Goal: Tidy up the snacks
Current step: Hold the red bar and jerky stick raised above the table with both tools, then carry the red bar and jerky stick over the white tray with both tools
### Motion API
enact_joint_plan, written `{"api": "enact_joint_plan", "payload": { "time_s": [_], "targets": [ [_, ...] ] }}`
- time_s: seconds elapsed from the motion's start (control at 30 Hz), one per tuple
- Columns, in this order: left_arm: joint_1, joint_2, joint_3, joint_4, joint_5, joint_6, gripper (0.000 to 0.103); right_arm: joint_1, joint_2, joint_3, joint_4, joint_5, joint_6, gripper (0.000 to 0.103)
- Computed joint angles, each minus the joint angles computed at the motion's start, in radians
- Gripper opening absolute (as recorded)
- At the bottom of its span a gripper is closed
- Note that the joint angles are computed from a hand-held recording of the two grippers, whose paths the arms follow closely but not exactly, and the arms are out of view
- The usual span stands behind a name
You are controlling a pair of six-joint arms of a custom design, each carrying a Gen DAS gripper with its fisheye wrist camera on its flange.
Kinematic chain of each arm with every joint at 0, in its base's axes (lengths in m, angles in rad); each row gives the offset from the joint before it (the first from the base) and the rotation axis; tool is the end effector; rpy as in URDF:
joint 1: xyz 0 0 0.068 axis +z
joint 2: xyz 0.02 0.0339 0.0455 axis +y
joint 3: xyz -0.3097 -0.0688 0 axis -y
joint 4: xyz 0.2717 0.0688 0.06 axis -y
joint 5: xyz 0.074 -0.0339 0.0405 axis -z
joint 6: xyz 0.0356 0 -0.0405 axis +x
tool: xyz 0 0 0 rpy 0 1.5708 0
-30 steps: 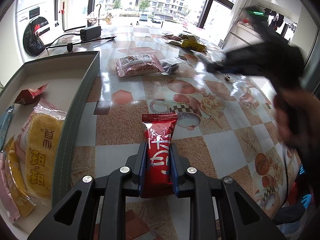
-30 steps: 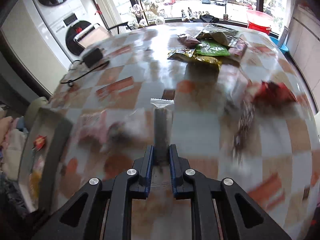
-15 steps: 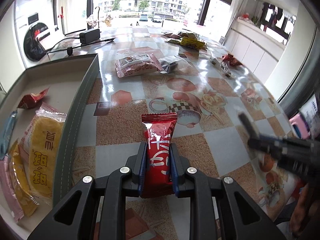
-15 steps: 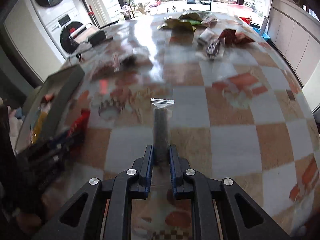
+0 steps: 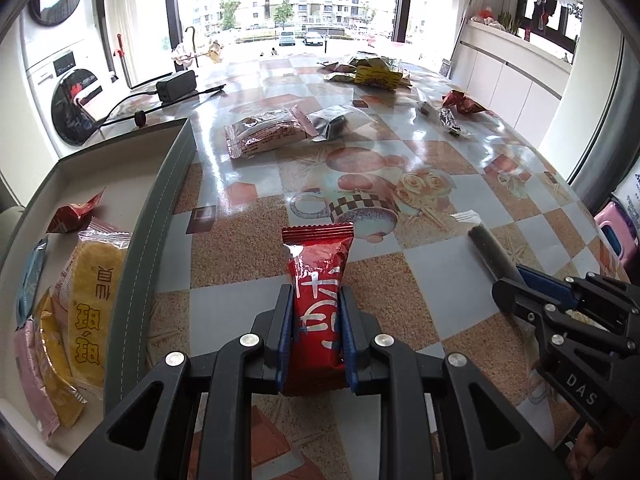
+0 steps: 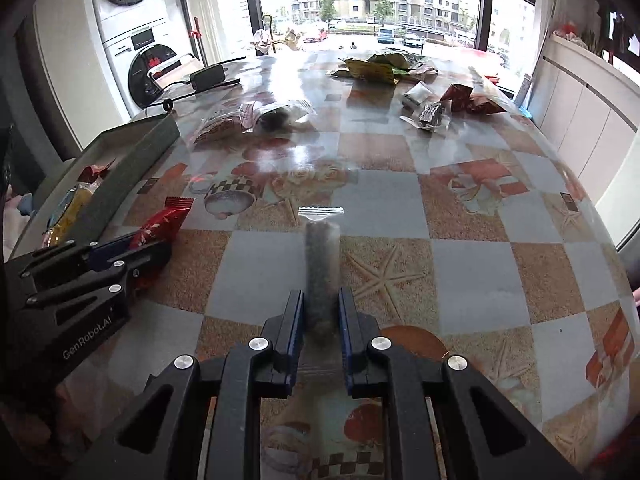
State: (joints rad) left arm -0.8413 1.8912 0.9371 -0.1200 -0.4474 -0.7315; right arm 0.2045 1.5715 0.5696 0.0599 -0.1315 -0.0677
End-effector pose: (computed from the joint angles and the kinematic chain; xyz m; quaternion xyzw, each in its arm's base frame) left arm 0.2609 -0.2687 0.1272 -0.0026 0.9467 -0.0177 0.3215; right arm 0.2746 0.0617 0.1382 -0.1489 0.9374 0.0834 0.3036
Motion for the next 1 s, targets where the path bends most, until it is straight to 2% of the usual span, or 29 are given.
{"api": "enact_joint_plan", "payload": {
  "time_s": [0.23,0.5,0.7,0.87,1.0],
  "targets": [
    [-0.001,0.000,0.004,-0.011,-0.004,0.002,0.024,0.004,0.014,0.041,-0.066,0.010,-0.022,0.017],
    [-0.005,0.019,0.058,-0.099,-0.007,-0.006,0.025,-0.056,0.027,0.106,-0.207,-0.106,-0.006,0.017],
    [-0.003,-0.025,0.018,-0.096,0.048,-0.046,0.025,-0.065,-0.031,0.069,-0.217,-0.150,-0.001,0.017],
    [-0.029,-0.058,-0.019,-0.080,0.052,-0.070,0.025,-0.019,-0.104,0.034,-0.206,-0.117,-0.002,0.017],
    [-0.021,-0.065,-0.034,-0.068,0.072,-0.079,0.025,0.010,-0.078,0.039,-0.201,-0.068,-0.010,0.017]
  ]
}}
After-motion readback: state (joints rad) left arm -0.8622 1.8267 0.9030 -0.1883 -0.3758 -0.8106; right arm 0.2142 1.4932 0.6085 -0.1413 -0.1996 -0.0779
